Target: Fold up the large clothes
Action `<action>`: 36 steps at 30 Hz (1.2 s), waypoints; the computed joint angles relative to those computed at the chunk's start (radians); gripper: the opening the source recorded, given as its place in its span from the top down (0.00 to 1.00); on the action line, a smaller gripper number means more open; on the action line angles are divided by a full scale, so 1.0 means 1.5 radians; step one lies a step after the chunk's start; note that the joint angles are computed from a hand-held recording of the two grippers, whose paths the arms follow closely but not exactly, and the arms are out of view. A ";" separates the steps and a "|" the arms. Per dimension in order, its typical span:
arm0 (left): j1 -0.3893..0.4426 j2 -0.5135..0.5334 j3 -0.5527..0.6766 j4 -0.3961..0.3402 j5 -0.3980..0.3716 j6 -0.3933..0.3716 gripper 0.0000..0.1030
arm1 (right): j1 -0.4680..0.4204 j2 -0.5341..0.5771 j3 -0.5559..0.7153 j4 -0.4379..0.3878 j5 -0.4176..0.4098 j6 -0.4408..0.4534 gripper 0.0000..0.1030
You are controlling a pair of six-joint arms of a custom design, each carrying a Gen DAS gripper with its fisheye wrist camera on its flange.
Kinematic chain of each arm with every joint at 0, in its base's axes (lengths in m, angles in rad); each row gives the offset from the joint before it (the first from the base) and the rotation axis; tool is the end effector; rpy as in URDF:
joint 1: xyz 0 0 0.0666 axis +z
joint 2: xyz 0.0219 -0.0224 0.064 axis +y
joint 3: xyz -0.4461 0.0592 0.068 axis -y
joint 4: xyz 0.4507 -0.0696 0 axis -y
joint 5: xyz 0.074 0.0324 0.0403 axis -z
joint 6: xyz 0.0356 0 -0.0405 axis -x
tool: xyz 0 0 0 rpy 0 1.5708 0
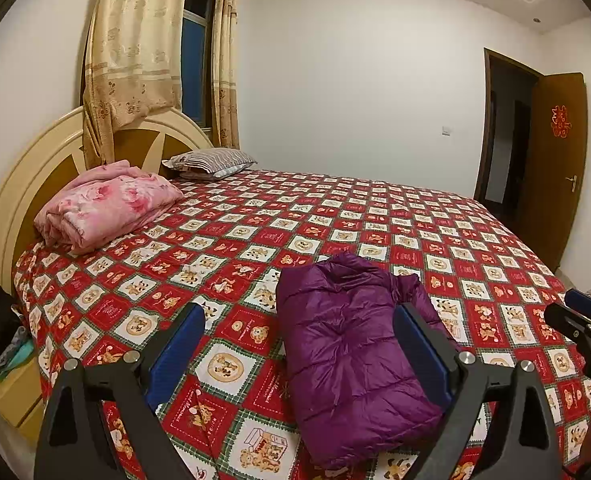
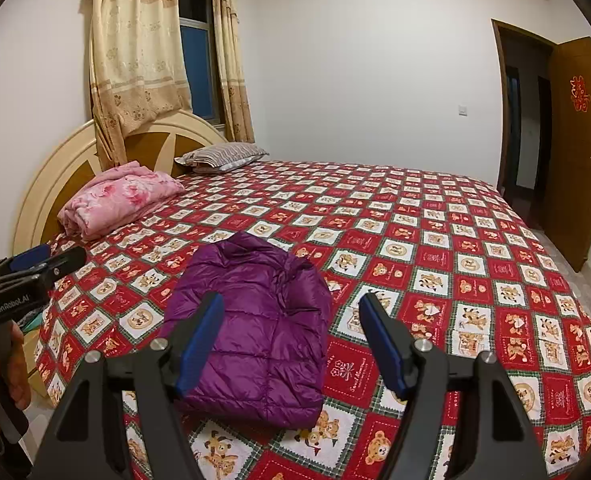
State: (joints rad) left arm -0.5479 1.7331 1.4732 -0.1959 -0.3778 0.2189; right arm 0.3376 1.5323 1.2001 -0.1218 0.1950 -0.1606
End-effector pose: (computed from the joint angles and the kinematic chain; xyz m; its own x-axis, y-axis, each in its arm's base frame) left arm 0.5980 -0.3500 0.3967 -0.4105 0.0141 -0.9117 0.1150 0.9927 -0.0365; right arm 0.5653 0.1907 0.3841 -0.4342 0.0139 -0.9007 -0.0924 0.9939 0.0598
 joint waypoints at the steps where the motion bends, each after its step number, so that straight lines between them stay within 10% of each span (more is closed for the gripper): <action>1: 0.000 0.000 0.000 0.000 0.001 0.000 0.08 | 0.000 0.000 0.000 0.001 -0.001 0.000 0.29; 36: 0.003 0.006 0.002 -0.001 0.007 0.000 0.08 | 0.011 0.007 -0.003 0.001 0.001 -0.016 0.29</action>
